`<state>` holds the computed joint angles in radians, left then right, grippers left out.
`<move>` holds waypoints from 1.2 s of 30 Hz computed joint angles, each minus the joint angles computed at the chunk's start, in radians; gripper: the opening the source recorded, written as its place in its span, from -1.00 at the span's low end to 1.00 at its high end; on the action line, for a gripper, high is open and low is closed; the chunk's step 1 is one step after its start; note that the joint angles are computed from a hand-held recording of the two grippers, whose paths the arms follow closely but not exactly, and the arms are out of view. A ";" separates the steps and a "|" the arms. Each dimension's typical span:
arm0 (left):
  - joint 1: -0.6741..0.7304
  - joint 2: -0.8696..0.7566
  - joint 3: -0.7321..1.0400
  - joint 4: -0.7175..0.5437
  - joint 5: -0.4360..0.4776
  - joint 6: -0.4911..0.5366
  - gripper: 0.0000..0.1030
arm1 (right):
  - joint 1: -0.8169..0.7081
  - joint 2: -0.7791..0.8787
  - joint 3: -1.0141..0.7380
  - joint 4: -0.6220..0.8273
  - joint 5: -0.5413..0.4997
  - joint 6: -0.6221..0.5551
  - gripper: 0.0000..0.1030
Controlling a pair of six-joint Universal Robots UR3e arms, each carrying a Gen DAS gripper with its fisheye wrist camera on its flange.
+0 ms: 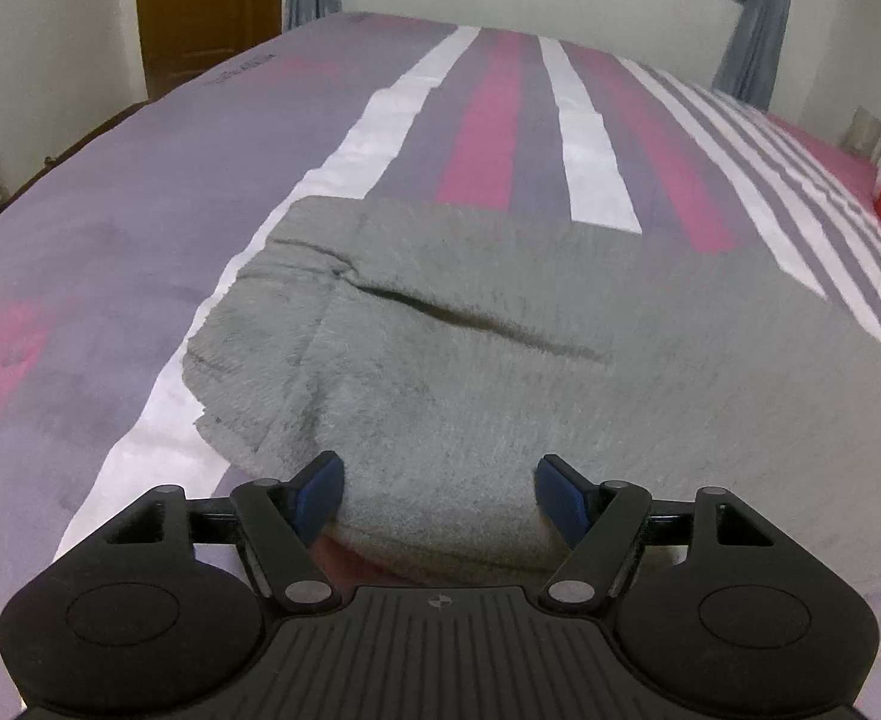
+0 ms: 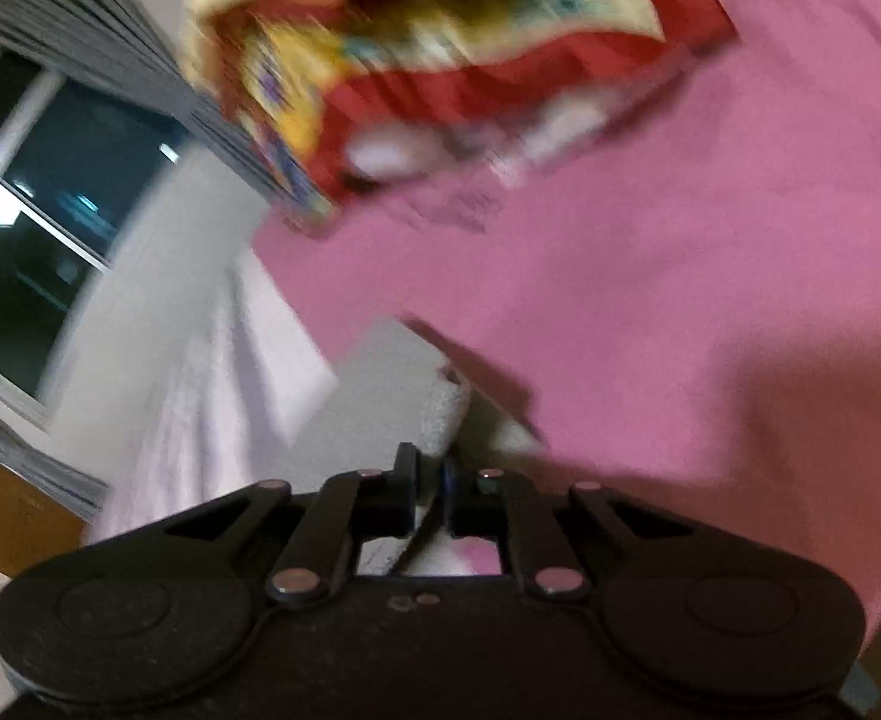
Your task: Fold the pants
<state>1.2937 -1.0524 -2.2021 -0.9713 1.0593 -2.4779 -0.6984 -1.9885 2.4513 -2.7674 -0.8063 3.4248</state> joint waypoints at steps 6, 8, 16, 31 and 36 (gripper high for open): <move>-0.011 -0.011 -0.010 0.019 0.011 0.009 0.40 | -0.124 -0.225 0.059 0.217 0.110 -0.115 0.08; -0.013 -0.011 -0.032 0.054 0.007 -0.001 0.40 | -0.057 -0.077 0.061 0.063 0.070 -0.048 -0.12; -0.051 -0.013 -0.053 0.112 0.048 -0.042 0.42 | 0.022 -0.071 0.047 -0.227 0.111 0.049 -0.77; 0.423 0.390 -0.108 -0.343 -0.259 0.272 0.43 | 0.045 -0.055 -0.047 0.165 -0.049 -0.173 -0.69; 0.439 0.154 -0.051 -0.262 -0.225 0.145 -0.33 | 0.099 -0.003 -0.068 0.115 -0.102 -0.130 -0.67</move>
